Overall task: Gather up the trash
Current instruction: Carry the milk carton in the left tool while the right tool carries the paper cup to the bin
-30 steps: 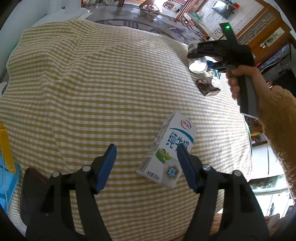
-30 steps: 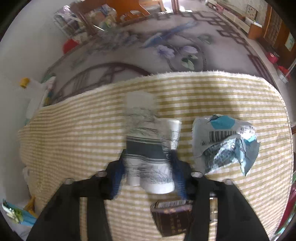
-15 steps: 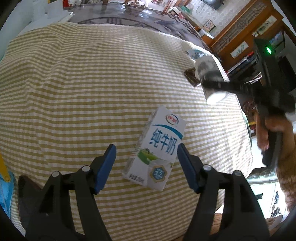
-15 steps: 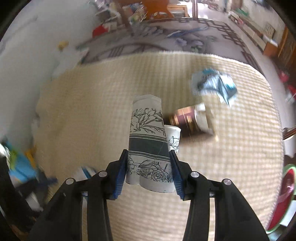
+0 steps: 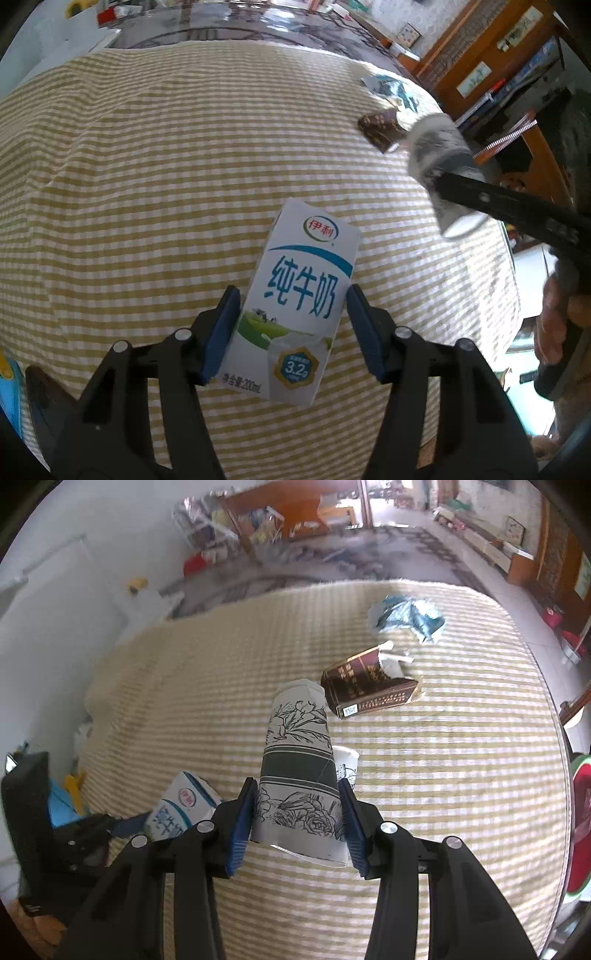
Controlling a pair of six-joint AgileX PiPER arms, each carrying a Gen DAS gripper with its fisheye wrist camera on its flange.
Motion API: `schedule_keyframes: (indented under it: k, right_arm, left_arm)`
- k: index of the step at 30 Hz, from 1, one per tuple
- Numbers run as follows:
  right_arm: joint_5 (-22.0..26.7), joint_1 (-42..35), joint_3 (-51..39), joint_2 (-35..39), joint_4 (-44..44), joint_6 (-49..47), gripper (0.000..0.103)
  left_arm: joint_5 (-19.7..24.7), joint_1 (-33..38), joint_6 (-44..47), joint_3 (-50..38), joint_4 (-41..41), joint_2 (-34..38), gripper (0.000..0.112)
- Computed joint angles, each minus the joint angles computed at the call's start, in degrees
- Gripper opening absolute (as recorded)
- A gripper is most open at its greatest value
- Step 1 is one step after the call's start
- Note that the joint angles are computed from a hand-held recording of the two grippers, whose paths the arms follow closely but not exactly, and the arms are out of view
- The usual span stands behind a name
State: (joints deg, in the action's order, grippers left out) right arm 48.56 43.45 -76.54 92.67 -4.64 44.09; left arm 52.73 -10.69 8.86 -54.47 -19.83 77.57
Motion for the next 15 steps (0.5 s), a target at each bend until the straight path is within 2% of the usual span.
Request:
schedule_keyframes:
  k: [9,15]
  right_arm:
    - [-1.3,-0.6,3.7,-4.8,2.1,3.5,0.043]
    - [-0.6,-0.1,5.0,-7.8,-0.7,6.2,0.043]
  left_arm:
    - [-0.5,-0.5,-3.0,-3.3,0.5,-1.7,0.057]
    - [-0.9,-3.5,-5.4,-7.5,1.2,-1.5,0.058]
